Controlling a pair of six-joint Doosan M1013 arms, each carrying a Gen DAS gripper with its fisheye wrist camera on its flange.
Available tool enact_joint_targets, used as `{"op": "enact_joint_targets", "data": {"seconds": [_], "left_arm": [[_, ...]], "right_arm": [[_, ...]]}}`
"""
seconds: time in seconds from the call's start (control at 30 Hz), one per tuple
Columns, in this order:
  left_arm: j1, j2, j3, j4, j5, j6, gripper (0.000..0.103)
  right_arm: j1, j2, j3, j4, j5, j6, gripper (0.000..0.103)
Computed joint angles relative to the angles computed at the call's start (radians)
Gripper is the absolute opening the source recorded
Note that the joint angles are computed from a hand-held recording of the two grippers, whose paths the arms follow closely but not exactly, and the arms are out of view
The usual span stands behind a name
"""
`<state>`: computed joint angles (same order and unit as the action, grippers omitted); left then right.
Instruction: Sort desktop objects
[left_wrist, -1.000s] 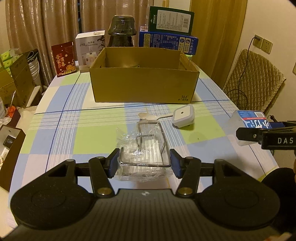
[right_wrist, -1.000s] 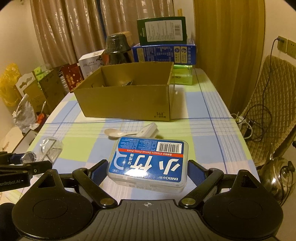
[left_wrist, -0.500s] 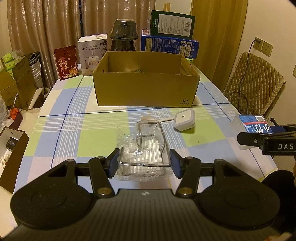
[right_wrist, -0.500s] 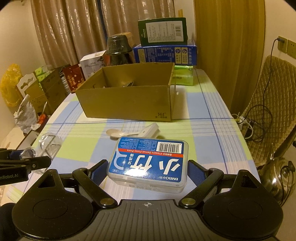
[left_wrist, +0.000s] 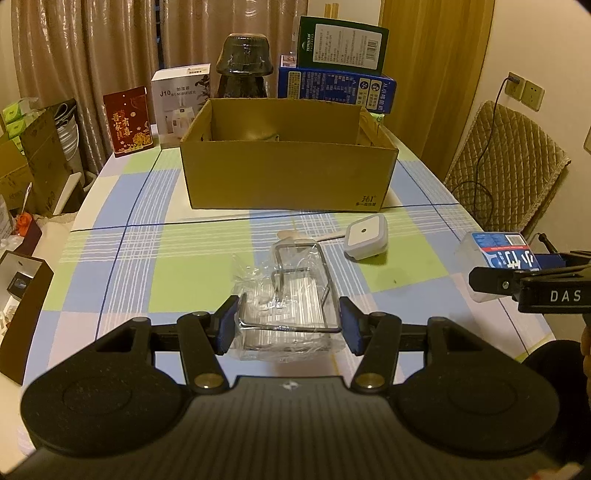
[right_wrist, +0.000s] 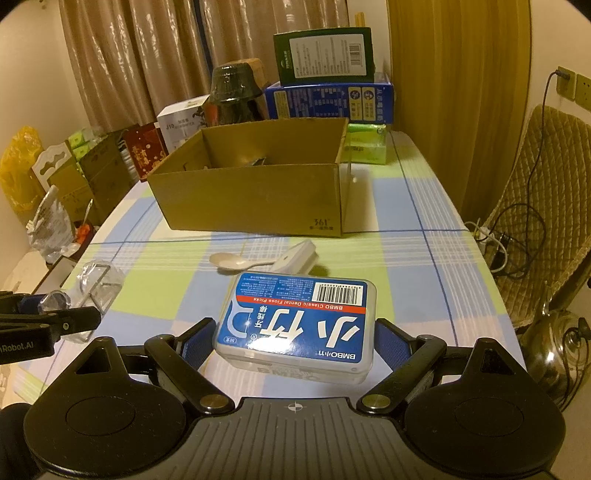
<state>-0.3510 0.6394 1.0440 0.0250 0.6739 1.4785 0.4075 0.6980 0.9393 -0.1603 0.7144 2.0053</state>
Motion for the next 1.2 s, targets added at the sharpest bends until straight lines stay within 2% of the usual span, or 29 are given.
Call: {"op": "enact_joint_targets", "data": {"seconds": [0.37,0.9,1.2], "left_arm": [[0.005,0.027,-0.053,0.003,0.021,0.025,0.051],[0.024,0.123,-0.243,-0.01,0.105,0.077,0.051],[0.025,0.183,-0.35,-0.028,0.164,0.108,0.051]], "right_arm": [[-0.012,0.028,-0.058,0.0,0.026,-0.037,0.088],[-0.036,0.137,-0.288,0.04,0.103,-0.143,0.088],[-0.043,0.204,-0.414,0.069,0.179,-0.195,0.088]]}}
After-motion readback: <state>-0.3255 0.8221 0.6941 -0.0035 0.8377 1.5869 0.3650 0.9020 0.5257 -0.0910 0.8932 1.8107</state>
